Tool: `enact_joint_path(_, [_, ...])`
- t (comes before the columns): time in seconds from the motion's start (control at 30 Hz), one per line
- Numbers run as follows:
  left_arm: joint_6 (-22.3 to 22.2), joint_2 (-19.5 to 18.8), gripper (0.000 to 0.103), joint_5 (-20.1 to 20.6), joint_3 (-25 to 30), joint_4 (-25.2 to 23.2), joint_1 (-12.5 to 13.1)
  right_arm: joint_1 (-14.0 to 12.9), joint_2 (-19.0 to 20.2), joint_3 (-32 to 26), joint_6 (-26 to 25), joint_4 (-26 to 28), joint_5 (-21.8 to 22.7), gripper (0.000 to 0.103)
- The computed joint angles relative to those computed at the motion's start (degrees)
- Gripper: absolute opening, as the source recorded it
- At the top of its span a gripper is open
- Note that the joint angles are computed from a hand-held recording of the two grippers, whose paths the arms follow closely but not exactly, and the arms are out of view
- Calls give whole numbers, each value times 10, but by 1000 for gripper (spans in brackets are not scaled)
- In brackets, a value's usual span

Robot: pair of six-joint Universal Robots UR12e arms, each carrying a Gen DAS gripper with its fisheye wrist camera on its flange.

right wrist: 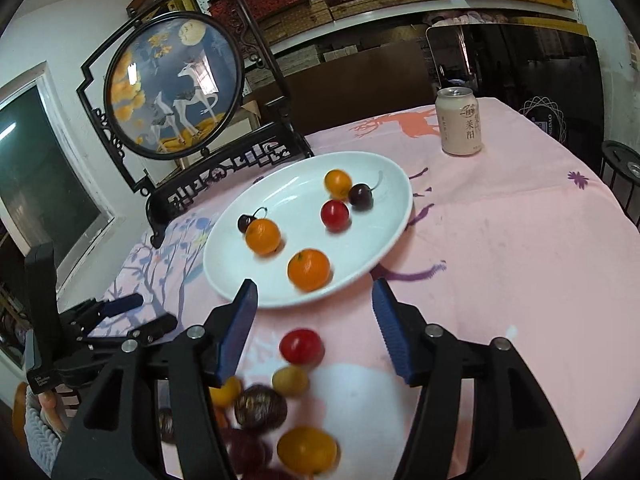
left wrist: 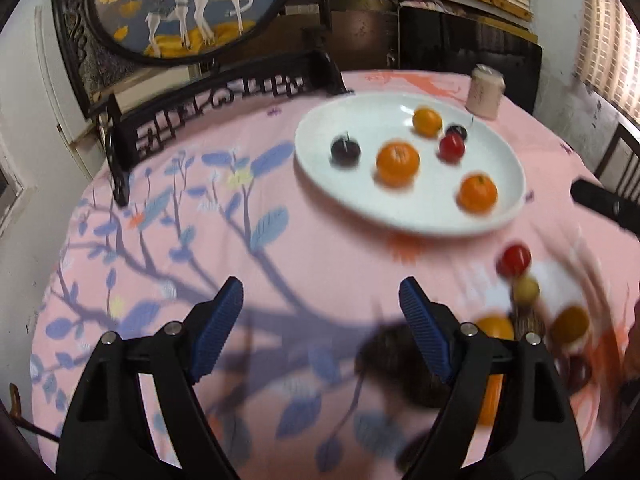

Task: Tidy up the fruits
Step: 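Lower the mandarin and red tomato onto the white plate and open both tools, then grasp the brown round dried fruit with the left tool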

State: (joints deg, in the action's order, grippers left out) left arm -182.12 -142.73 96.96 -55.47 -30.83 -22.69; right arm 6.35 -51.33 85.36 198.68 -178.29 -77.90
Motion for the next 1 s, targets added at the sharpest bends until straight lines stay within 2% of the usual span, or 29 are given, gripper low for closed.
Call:
enact_joint_path(0.1, [-7,15,82,-6,-31,9,1,0,-5,10,0,-16,-3,69])
enact_joint_path(0.2, [17,28,83,-30,-58,49,0,0,-6,13,-2,-23,-5,69])
enact_joint_path(0.27, [32,32,84,-20,-71,84,-5,0,-7,14,0,-24,-7,69])
enact_joint_path(0.3, [46,33,88,-18,-75,96,-7,0,-7,15,1,-23,-7,69])
enact_joint_path(0.37, [58,27,90,7,-64,77,-13,0,-7,14,3,-21,-8,69])
enact_joint_path(0.4, [57,20,90,17,-52,49,-14,0,-7,14,4,-19,-9,69])
enact_joint_path(0.47, [50,12,93,11,-36,14,-11,-1,-7,14,4,-17,-9,69])
enact_joint_path(0.5, [49,12,93,15,-35,14,-10,-1,-7,14,3,-16,-8,69])
enact_joint_path(0.6, [21,10,93,82,-32,34,-11,-1,-7,14,3,-16,-8,69])
enact_joint_path(0.63, [6,10,92,89,-31,29,-9,-1,-7,14,4,-15,-7,69])
enact_joint_path(0.7, [-14,13,91,67,-33,18,-3,-2,-7,14,5,-12,-5,69])
enact_joint_path(0.73, [-7,13,91,58,-32,14,-3,-2,-6,13,6,-11,-4,69])
enact_joint_path(0.83, [37,5,91,91,-28,34,-14,-2,-5,13,8,-10,-2,69])
enact_joint_path(0.87, [42,4,91,91,-27,34,-14,-2,-5,12,8,-9,-1,69])
enact_joint_path(1.0, [3,-1,87,76,-14,14,-6,-2,-4,11,8,-6,2,69])
